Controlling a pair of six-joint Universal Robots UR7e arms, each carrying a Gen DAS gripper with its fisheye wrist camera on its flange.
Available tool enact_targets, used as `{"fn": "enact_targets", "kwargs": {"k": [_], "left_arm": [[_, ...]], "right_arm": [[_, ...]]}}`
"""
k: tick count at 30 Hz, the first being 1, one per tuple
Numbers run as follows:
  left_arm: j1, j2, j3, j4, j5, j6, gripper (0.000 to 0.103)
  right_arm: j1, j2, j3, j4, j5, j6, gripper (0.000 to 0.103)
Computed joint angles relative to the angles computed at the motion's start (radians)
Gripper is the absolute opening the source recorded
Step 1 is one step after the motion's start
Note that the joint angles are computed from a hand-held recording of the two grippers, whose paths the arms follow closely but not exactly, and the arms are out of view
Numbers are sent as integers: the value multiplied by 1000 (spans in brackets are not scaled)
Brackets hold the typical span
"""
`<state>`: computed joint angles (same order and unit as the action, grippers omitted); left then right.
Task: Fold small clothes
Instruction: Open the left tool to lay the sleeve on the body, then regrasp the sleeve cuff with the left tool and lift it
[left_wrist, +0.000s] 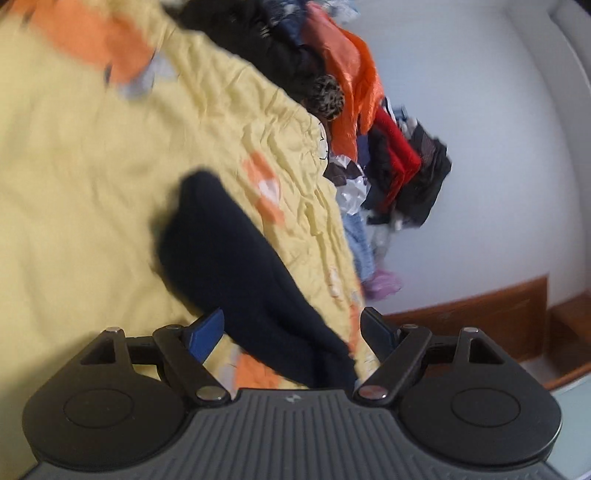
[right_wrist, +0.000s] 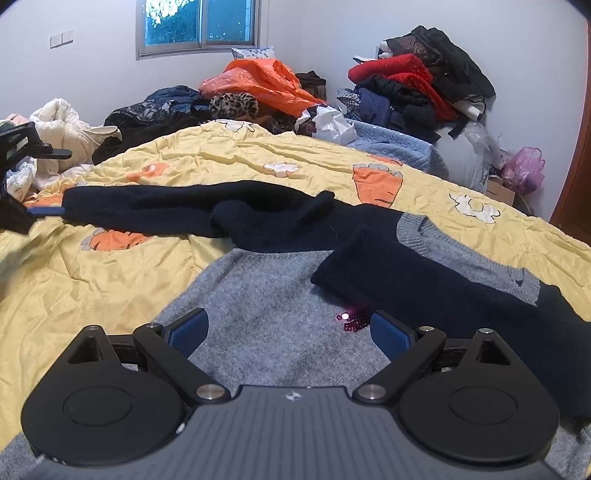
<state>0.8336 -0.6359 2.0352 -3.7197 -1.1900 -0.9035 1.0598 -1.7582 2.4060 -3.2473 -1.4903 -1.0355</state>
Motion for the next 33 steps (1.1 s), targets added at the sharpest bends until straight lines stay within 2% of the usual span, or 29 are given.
{"fn": "enact_targets", "kwargs": {"k": [3, 6, 8, 9, 12, 17, 21, 22, 23, 25, 26, 29, 33], "left_arm": [[-5, 74, -34, -85, 86, -103, 81], [1, 148, -60, -222, 115, -240, 80], [-21, 151, -64, -223, 159, -206, 80], [-37, 139, -58, -179, 193, -199, 80], [-89, 107, -21, -81, 293, -245, 80], [-83, 131, -56, -81, 400, -192, 80], [-44, 173, -135, -151, 381, -131, 79], [-33, 183, -151, -176, 359, -116, 72], [-24, 189, -163, -185, 345, -113, 41], [-7, 180, -168, -136, 314, -145, 13], [-1, 180, -168, -136, 302, -137, 13], [-11, 160, -172, -81, 349, -36, 10], [-38, 127, -198, -83, 479, 186, 10]], "right_arm": [[-2, -10, 7, 2, 10, -9, 95], [-4, -20, 12, 1, 9, -28, 95], [-9, -26, 11, 4, 10, -26, 95], [-9, -28, 7, 11, 6, -17, 95], [-18, -40, 4, 30, 18, -4, 95], [-22, -33, 3, 22, 22, -2, 96], [-27, -36, 8, 17, 37, -2, 96], [-31, -40, 10, 18, 41, -3, 96], [-31, -41, 10, 19, 39, -3, 96], [-34, -44, 7, 24, 33, -3, 96], [-36, -45, 6, 25, 33, -3, 96], [-42, -53, 1, 32, 35, 6, 96], [-52, -63, 0, 36, 46, 3, 96]]}}
